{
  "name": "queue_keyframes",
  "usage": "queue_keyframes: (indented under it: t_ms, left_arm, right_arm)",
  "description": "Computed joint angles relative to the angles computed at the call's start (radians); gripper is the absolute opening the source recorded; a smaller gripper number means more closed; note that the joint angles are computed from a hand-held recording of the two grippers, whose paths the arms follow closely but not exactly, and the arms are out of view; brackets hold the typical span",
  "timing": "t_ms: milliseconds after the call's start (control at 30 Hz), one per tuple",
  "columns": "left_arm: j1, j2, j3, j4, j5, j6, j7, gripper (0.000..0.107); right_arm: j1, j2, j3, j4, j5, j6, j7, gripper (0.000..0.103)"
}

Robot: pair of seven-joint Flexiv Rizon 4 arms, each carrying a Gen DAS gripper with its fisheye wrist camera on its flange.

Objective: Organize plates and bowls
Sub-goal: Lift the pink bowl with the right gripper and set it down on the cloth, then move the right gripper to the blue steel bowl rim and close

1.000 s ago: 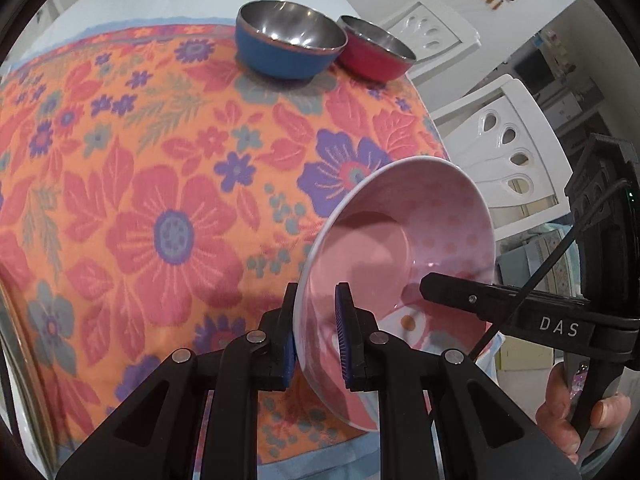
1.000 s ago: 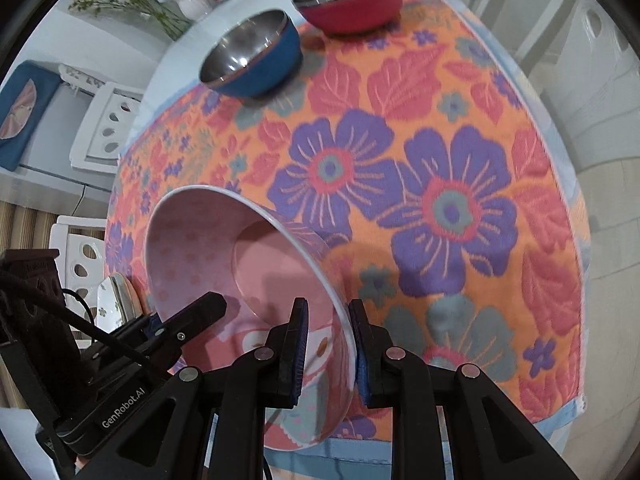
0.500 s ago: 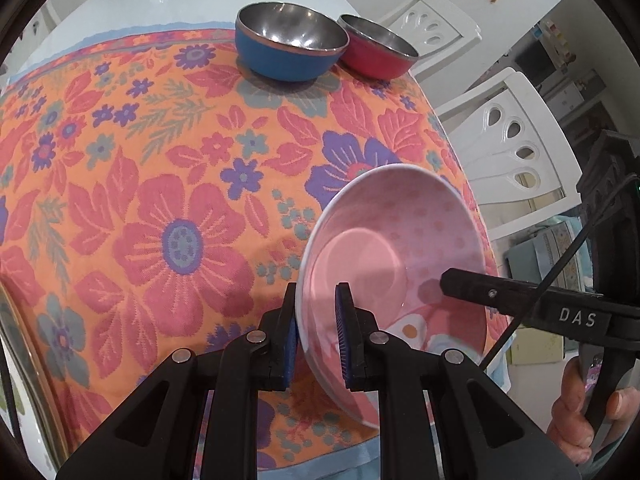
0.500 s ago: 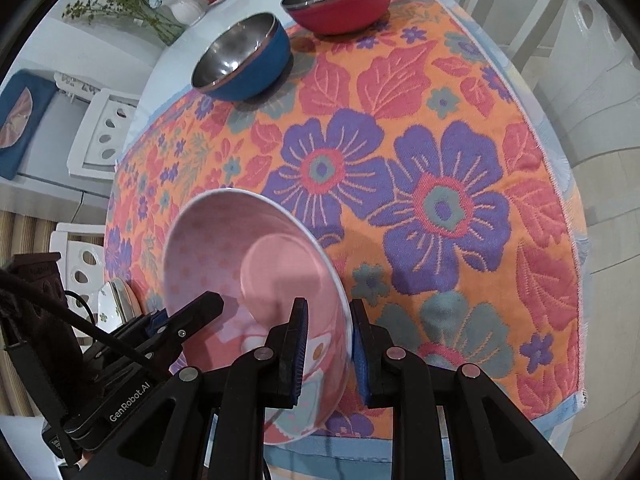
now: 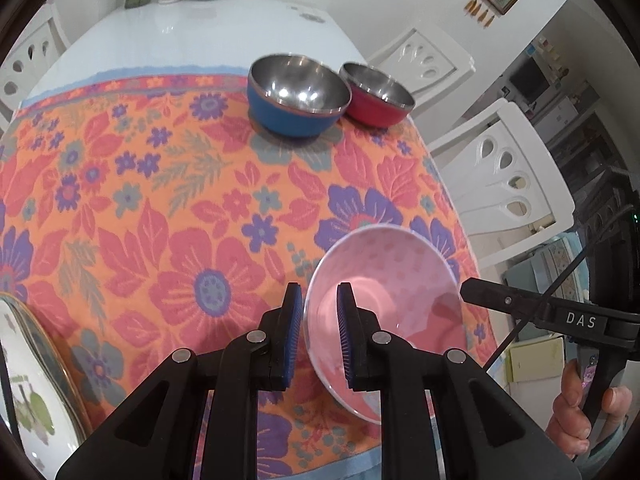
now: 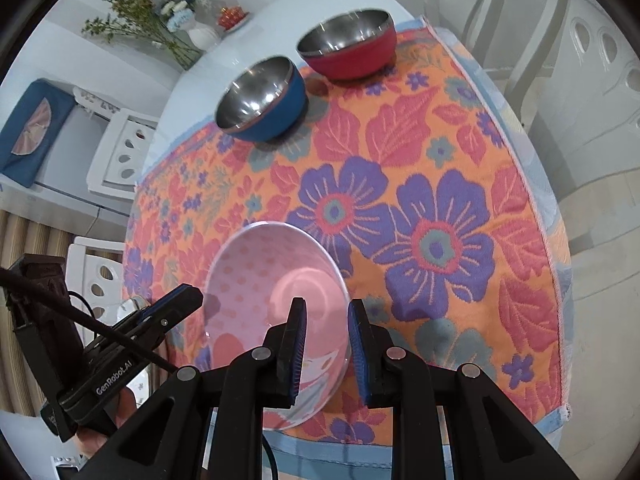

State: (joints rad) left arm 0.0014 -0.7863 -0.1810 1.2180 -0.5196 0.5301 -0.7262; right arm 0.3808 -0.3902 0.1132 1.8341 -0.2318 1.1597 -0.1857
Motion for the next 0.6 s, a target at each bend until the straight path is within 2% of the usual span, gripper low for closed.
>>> queue_keyframes:
  t_ms: [200, 367, 433, 467, 500, 600]
  left_arm:
    - [-0.001, -0.021, -0.003, -0.04, 0.001, -0.009, -0.009, 0.015]
    - [-0.001, -0.064, -0.018, -0.126, -0.013, -0.036, -0.019, 0.015]
    - [-0.008, -0.085, -0.02, -0.167, -0.011, -0.037, -0.025, 0.015]
    - [-0.013, -0.103, -0.021, -0.201, -0.009, -0.042, -0.032, 0.015]
    - [-0.02, -0.127, -0.022, -0.246, -0.005, -0.052, -0.044, 0.017]
    - [-0.042, -0.209, -0.017, -0.397, 0.012, -0.088, -0.093, 0.032]
  right_arm:
    - [0.001, 0.013, -0.005, 0.034, -0.003, 0.145, -0.03, 0.021]
    - [0.013, 0.017, -0.036, 0.022, -0.058, 0.2, -0.065, 0.022]
    - [0.004, 0.002, -0.041, -0.004, -0.062, 0.215, -0.085, 0.032]
    - [-0.004, -0.006, -0.04, -0.016, -0.058, 0.22, -0.096, 0.043]
    - [-0.003, -0.016, -0.052, -0.03, -0.064, 0.229, -0.098, 0.049]
    - [-0.028, -0.052, -0.05, -0.088, -0.054, 0.22, -0.135, 0.049]
